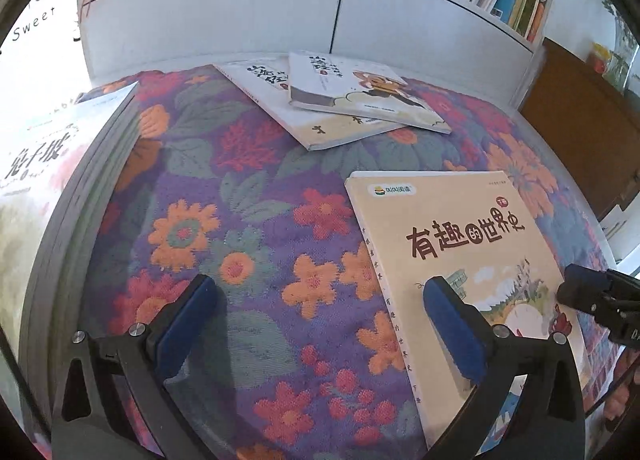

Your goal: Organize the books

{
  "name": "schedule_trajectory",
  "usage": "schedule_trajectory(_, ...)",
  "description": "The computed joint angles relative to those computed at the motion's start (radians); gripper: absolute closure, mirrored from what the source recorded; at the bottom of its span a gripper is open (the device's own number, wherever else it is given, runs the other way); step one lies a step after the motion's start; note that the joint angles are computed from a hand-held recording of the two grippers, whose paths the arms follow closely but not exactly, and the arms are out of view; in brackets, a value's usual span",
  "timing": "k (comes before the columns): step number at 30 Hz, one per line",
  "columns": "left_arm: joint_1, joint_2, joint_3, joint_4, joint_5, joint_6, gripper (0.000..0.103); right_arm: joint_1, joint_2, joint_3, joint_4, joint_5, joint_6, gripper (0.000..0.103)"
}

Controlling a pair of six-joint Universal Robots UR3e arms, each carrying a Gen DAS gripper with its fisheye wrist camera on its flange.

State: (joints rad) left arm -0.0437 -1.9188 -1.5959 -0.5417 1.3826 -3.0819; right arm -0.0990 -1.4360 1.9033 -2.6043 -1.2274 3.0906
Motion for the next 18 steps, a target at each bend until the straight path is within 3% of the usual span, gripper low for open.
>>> schedule_trajectory(4, -0.002, 0.004, -0.006, 0.003, 0.001, -0.002, 0.0, 0.02, 0.028, -0.011, -0.029, -0.001, -0.005, 0.027)
schedule_trajectory(7, -0.002, 0.004, -0.007, 0.003, 0.001, -0.002, 0.0, 0.08, 0.044, -0.026, -0.047, -0.087, 0.0, 0.025)
schedule_trajectory(18, -0.002, 0.004, -0.005, 0.002, 0.001, 0.0, 0.0, 0.079, 0.029, -0.009, -0.046, -0.083, 0.005, 0.023)
